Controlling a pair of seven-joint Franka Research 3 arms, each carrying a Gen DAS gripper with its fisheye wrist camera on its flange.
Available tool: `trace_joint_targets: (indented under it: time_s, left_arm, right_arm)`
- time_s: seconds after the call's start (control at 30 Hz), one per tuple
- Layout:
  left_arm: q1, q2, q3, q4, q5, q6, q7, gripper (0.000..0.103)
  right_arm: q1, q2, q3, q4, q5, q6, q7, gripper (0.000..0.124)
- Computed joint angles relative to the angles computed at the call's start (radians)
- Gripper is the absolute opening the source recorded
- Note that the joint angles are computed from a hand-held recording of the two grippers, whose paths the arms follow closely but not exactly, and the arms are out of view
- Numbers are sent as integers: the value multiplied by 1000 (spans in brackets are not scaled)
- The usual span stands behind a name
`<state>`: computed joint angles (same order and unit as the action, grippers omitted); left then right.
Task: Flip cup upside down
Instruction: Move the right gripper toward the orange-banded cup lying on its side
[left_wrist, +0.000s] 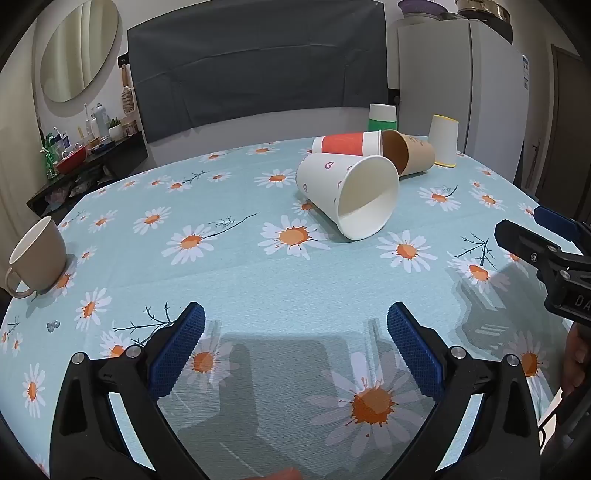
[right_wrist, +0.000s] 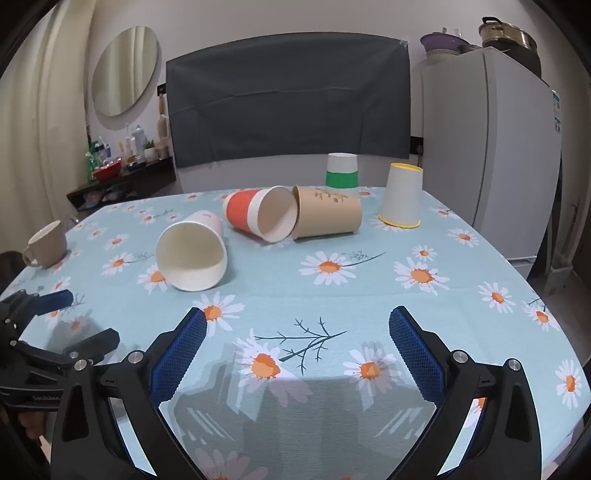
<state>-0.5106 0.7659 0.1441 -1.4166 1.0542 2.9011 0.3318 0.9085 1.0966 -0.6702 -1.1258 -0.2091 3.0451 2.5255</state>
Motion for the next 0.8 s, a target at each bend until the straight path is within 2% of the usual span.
trace_joint_targets:
  time_s: [0.63,0.73,0.8]
  left_arm:
    - [-4,1,8,0,-7,9,-6,97]
    - [-3,3,7,4,-9,6,-8,97]
    - [-6,6,8,10,-12,-7,-13,97]
  right_arm:
    - [1,0,4,2,5,-16,8,95]
    - [-11,-1,20,20,-1,-54,23,95]
    - [-48,-4,72,52,-15,-86,4,95]
